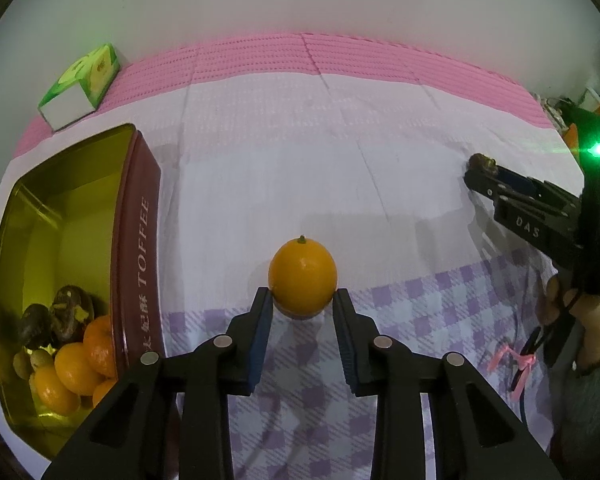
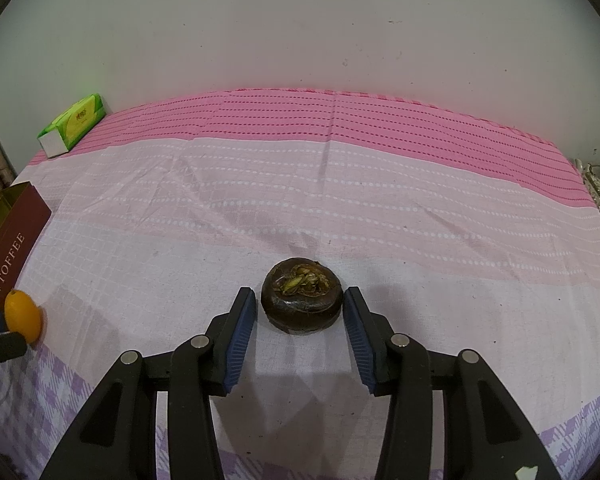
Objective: Organize fruits
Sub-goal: 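Lift the orange with the left gripper and carry it toward the tray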
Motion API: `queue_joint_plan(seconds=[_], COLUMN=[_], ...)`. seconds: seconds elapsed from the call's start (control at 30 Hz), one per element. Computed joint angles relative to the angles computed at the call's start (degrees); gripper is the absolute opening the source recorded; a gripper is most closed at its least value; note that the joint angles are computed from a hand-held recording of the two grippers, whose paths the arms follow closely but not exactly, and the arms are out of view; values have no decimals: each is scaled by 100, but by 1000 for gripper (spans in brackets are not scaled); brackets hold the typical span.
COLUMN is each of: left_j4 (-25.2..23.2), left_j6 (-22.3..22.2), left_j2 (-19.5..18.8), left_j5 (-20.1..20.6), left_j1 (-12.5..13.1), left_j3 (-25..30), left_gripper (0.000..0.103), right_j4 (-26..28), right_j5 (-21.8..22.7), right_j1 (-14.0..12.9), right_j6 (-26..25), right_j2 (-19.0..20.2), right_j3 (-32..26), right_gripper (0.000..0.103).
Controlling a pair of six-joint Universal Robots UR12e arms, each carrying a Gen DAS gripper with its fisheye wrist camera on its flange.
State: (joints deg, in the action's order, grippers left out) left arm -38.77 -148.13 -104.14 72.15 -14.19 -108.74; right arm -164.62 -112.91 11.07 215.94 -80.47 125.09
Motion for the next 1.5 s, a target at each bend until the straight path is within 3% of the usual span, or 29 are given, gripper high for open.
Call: queue_joint_plan(seconds=[0.63,0.73,0.87,1.27,1.5], left_j4=[-82,-130,-66,22,-33], left_j6=[15,58,67,128,150], left_j2=[-244,-246,-249,-283,-322], left_j5=[255,273,296,380,323], left_j1=[-214,-234,-231,-293,-324], left_j3=[315,334,316,322,383], left_gripper=[37,43,58,57,49], right_j4=[-18,-16,-15,11,23], right_j5=[31,30,30,22,19], right_j1=[4,13,8,25,28], right_j6=[-13,-1,-8,6,12], right_j2=[-30,-38,-36,-46,-48], right_j3=[26,31,30,29,24], right_gripper=[46,46,46,49,49])
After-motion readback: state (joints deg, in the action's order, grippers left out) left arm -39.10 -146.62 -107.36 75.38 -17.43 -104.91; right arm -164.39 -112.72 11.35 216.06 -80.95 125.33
